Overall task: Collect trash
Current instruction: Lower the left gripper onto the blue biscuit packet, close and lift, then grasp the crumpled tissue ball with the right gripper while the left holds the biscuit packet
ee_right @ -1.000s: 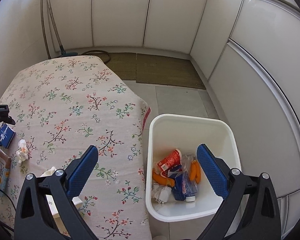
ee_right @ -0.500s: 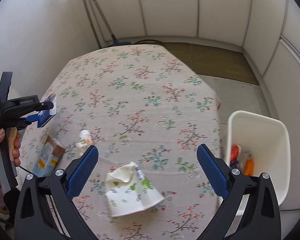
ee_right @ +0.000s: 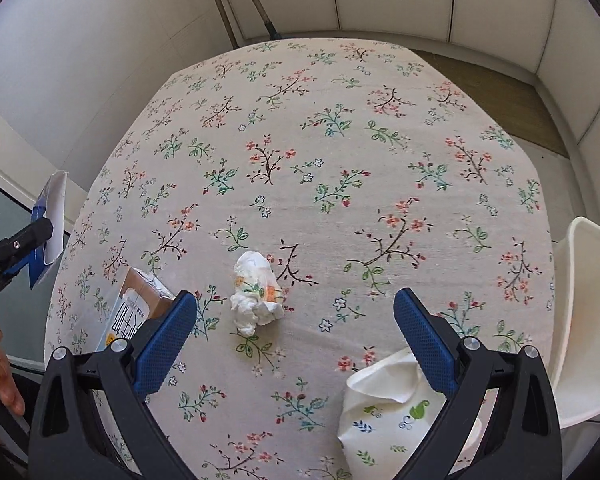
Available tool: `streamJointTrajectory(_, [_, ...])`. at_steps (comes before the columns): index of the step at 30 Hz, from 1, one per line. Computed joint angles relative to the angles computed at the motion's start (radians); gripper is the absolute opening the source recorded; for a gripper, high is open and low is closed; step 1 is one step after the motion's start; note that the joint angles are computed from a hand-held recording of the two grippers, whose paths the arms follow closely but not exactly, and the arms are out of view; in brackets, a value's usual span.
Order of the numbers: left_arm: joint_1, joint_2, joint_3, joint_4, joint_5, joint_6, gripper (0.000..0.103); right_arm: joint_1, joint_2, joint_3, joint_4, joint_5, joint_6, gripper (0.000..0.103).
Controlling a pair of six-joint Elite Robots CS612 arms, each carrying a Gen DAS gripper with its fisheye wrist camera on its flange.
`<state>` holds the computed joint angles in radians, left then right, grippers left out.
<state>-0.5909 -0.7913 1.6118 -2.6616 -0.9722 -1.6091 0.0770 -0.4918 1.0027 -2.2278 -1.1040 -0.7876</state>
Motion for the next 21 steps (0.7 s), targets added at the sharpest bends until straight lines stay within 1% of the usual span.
streamJointTrajectory(3, [0.004, -0.001, 0.016, -0.039, -0.010, -0.002, 0.053, 0.014, 0.003, 0.006, -0.013, -0.028, 0.003, 0.093])
streamJointTrajectory(5, [0.005, -0.001, 0.019, -0.048, -0.018, 0.001, 0.054, 0.022, 0.008, 0.003, -0.005, -0.039, 0.002, 0.088])
streamJointTrajectory(7, [0.008, 0.002, 0.021, -0.060, -0.033, 0.005, 0.054, 0.030, 0.015, -0.005, 0.005, -0.053, -0.003, 0.079])
streamJointTrajectory(8, [0.009, 0.003, 0.021, -0.063, -0.039, 0.007, 0.054, 0.034, 0.017, -0.005, 0.007, -0.062, -0.006, 0.078])
streamJointTrajectory(9, [0.010, 0.005, 0.021, -0.064, -0.044, 0.008, 0.054, 0.037, 0.020, -0.007, 0.012, -0.067, -0.010, 0.074])
streamJointTrajectory(10, [0.010, 0.005, 0.021, -0.067, -0.046, 0.007, 0.054, 0.040, 0.021, -0.006, 0.014, -0.072, -0.014, 0.069])
streamJointTrajectory(11, [0.010, 0.005, 0.025, -0.072, -0.047, 0.007, 0.054, 0.043, 0.021, -0.003, 0.018, -0.081, -0.024, 0.067])
streamJointTrajectory(13, [0.012, 0.006, 0.024, -0.077, -0.050, 0.008, 0.054, 0.046, 0.023, -0.006, 0.034, -0.090, -0.041, 0.053])
streamJointTrajectory(14, [0.013, 0.008, 0.023, -0.077, -0.052, 0.010, 0.054, 0.047, 0.024, -0.008, 0.042, -0.093, -0.046, 0.049])
streamJointTrajectory(16, [0.013, 0.010, 0.020, -0.077, -0.058, 0.017, 0.054, 0.047, 0.025, -0.006, 0.041, -0.095, -0.049, 0.038])
streamJointTrajectory(17, [0.013, 0.011, 0.018, -0.074, -0.059, 0.020, 0.054, 0.047, 0.025, -0.005, 0.039, -0.091, -0.050, 0.035])
streamJointTrajectory(19, [0.014, 0.012, 0.014, -0.067, -0.060, 0.026, 0.054, 0.044, 0.026, -0.013, 0.056, -0.075, -0.047, 0.034])
streamJointTrajectory(21, [0.013, 0.012, 0.013, -0.061, -0.058, 0.026, 0.054, 0.042, 0.025, -0.010, 0.049, -0.062, -0.046, 0.034])
